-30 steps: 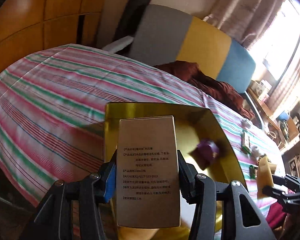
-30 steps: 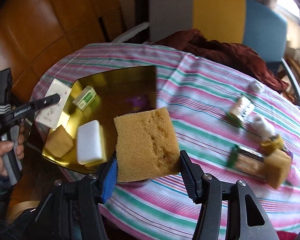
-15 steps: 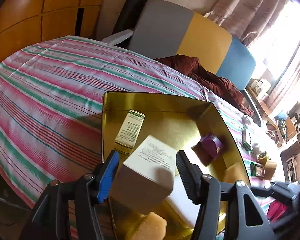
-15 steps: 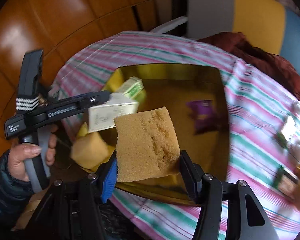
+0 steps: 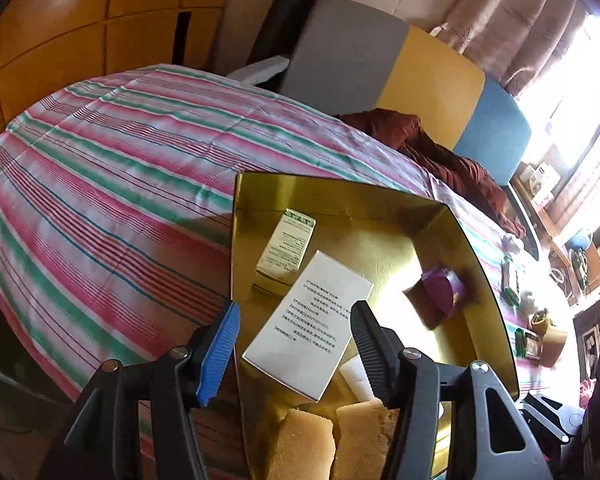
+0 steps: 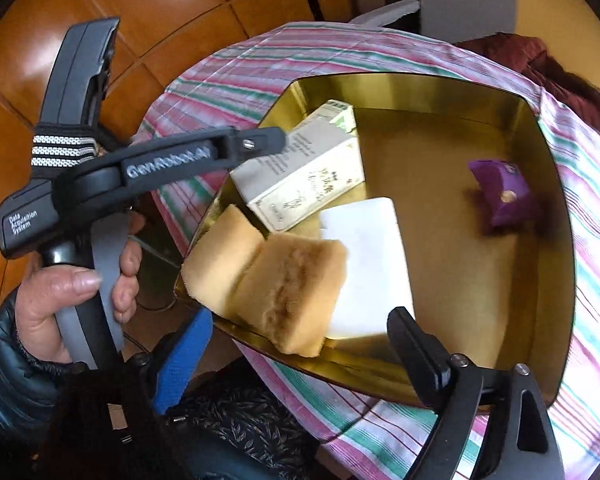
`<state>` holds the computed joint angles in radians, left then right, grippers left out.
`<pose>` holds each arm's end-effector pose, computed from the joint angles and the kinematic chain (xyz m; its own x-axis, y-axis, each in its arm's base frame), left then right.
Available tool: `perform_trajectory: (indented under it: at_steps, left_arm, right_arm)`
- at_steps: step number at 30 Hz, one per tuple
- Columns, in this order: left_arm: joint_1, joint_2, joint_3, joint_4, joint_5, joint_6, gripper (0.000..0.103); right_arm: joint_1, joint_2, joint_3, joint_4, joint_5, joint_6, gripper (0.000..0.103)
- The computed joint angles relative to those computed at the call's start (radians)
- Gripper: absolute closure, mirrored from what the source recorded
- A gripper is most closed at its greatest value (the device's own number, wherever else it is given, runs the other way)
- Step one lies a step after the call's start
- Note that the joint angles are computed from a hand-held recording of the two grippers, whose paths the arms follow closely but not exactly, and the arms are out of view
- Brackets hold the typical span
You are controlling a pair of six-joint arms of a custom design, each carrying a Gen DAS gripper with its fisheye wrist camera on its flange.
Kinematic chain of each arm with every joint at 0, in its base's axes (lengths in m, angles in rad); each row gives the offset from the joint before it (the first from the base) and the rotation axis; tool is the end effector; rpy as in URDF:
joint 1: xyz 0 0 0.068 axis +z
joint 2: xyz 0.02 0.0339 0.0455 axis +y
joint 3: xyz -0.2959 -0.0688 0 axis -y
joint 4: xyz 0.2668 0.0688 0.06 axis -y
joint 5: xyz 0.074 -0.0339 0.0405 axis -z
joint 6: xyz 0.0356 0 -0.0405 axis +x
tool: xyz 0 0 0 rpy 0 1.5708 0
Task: Organize objects
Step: 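Carry the white box and sponge into the gold tray and open both tools, then withdraw both open tools from the tray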
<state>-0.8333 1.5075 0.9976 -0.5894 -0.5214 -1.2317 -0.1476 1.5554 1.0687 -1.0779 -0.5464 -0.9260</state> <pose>0.2223 -0.2183 0.2375 -0.6611 -0.4885 -0.5696 -0.4021 0.8715 -0.2807 0.2796 -0.0229 0.2332 -0.6924 -0.5874 -0.4190 -0.7169 0.6258 0.3073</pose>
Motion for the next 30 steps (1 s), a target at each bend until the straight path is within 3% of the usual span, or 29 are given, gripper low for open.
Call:
perform_trajectory:
  at_steps: [7, 15, 30]
  left_arm:
    - [-0.069, 0.03, 0.101, -0.131, -0.1, -0.027, 0.043]
    - [-0.152, 0.107, 0.253, -0.267, -0.193, -0.013, 0.038]
    - [-0.205, 0.249, 0.411, -0.294, -0.147, 0.066, 0.038]
  right_arm:
    - [-0.042, -0.079, -0.047, 0.088, 0.001, 0.04, 0.0]
    - [-0.096, -0.153, -0.087, 0.213, -0.026, 0.105, 0.0]
    - [-0.205, -0.144, -0.077, 0.287, -0.028, 0.14, 0.0]
